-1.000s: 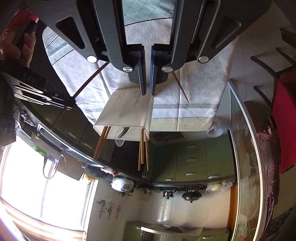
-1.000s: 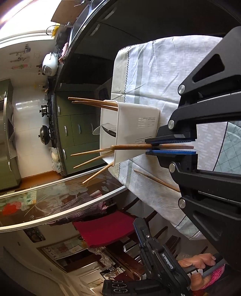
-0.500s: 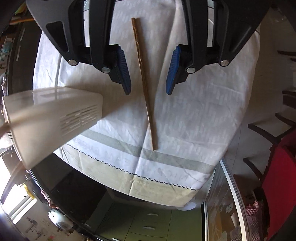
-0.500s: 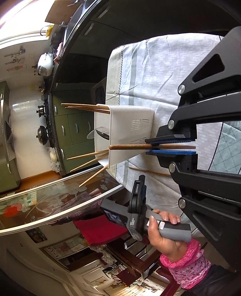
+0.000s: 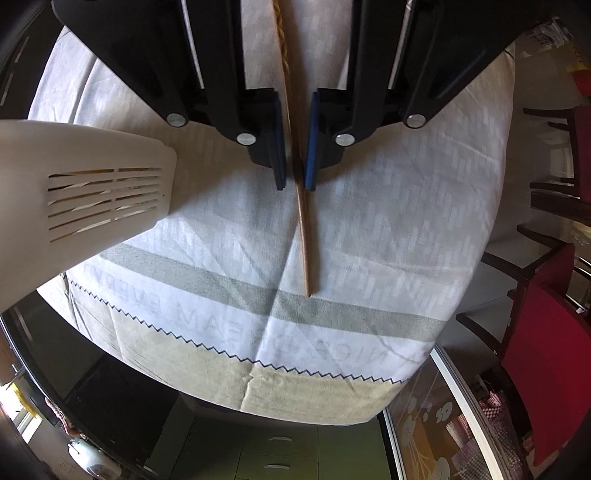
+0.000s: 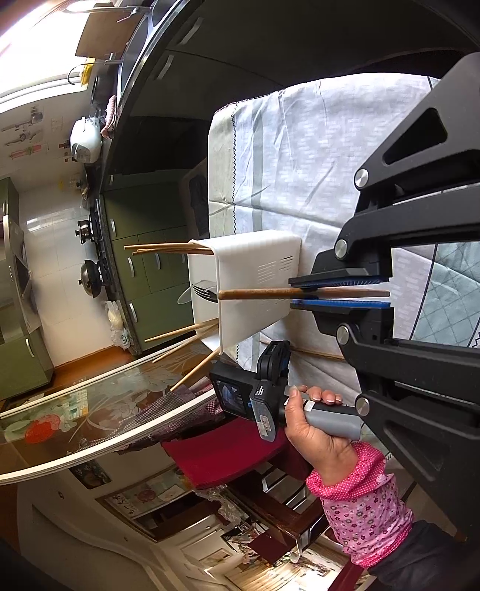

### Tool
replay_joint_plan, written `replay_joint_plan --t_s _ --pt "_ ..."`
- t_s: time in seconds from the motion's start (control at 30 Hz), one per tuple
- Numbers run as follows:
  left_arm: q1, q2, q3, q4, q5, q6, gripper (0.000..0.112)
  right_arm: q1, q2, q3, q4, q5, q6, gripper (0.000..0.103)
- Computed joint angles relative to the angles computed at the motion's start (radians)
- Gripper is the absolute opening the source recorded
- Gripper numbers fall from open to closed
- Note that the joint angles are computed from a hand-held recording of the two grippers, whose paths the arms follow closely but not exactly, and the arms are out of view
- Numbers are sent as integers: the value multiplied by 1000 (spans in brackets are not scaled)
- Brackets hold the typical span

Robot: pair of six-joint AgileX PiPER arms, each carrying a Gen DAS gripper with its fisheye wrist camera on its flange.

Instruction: Organize utensils

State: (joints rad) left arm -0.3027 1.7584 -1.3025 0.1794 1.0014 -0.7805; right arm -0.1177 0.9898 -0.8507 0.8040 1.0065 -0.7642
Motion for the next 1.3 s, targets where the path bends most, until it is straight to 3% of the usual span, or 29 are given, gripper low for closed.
replay_joint_plan --t_s 0.2,0.33,0.53,0.8,1.03,1.3 --pt "21 -60 49 -38 -33 21 6 -70 -18 4 31 55 -41 7" --pt "12 -204 172 6 -120 5 6 -108 -31 -3 47 86 -56 7" --pt "-106 -461 306 139 -148 -119 6 -106 -53 -18 51 104 -44 7" --pt "-379 -672 412 425 -72 -417 6 -48 -85 -30 18 95 -2 7" --pt "-530 -722 430 541 12 -527 6 -37 -100 -35 6 97 10 7" --pt "-589 -738 429 582 51 -559 6 -43 -99 -43 3 105 6 7"
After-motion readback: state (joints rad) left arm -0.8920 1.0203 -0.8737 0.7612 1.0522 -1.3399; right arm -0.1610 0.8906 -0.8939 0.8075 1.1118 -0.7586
